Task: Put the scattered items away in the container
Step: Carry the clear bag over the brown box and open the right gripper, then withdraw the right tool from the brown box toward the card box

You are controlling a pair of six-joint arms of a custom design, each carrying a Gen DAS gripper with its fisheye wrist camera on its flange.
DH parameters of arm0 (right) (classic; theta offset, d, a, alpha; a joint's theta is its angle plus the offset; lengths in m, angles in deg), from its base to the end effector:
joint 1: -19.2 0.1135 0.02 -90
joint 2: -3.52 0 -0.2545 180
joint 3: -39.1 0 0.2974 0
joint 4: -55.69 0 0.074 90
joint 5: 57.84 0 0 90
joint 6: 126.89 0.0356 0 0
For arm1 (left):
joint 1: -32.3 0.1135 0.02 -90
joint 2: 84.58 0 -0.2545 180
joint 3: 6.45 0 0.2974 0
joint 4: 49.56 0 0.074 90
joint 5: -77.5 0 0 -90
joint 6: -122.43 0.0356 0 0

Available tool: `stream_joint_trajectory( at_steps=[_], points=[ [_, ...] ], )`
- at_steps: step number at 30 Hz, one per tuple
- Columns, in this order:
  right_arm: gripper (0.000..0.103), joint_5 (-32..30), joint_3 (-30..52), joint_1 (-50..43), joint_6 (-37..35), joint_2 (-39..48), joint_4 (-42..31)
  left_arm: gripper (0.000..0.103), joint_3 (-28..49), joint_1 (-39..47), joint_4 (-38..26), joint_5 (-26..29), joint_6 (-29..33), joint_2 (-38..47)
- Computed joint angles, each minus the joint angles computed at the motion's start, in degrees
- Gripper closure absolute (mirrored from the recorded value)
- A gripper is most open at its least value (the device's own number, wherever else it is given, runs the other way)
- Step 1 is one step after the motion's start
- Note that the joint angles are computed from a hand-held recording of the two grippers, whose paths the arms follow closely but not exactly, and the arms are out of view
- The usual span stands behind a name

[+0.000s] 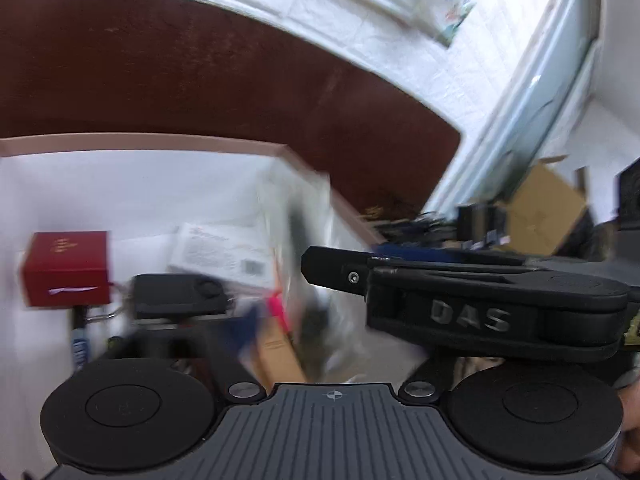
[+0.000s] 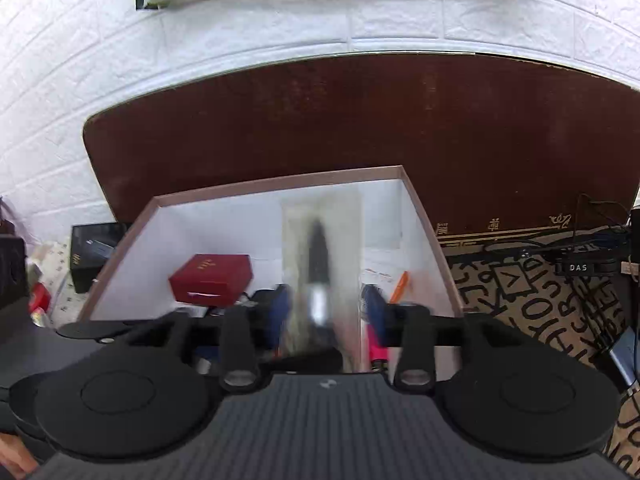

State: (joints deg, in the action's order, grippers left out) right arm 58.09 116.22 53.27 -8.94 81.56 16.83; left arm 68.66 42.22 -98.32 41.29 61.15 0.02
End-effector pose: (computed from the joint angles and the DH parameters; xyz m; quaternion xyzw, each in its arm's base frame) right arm 0.2954 0.1810 0.2899 0.0480 0.8862 0.0389 0.4591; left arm 0.3393 0.0302 0.2370 0.2622 0.8261 -0.3299 0.3742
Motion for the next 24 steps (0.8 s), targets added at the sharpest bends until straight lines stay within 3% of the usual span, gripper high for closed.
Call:
stream_joint_trajectory(
  at_steps=[2,4,10,14,20,24],
  points=[
    [0.008,5.13,-2.18,1.88,-0.50,-0.93,2.50,0.000,-2.35,1.24,2.02,0.81,1.96,-1.82],
    [0.007,7.28,-2.66,3.37,-0.39,-1.09,2.03,0.000,-1.38,2.27,-1.83,1.56,5.87,-1.33],
    [0.001,1.45,-6.72,5.12,8.09,-5.16,3.02,0.000,-1.69,6.48,-8.42,3.27,12.69,-3.82],
    [0.001,1.22,-6.54,7.26,12.15,-6.37,1.27,0.000,-0.52,9.90,-15.25,5.20,18.19,-4.99],
    [0.000,4.23,-3.35,12.63,15.23,-6.71,-1.54,0.000,4.39,18.63,-31.45,9.49,31.74,-3.71],
    [0.000,6.04,-2.11,17.71,17.49,-6.29,-1.04,0.000,9.03,28.18,-47.42,10.78,49.42,1.07]
  ],
)
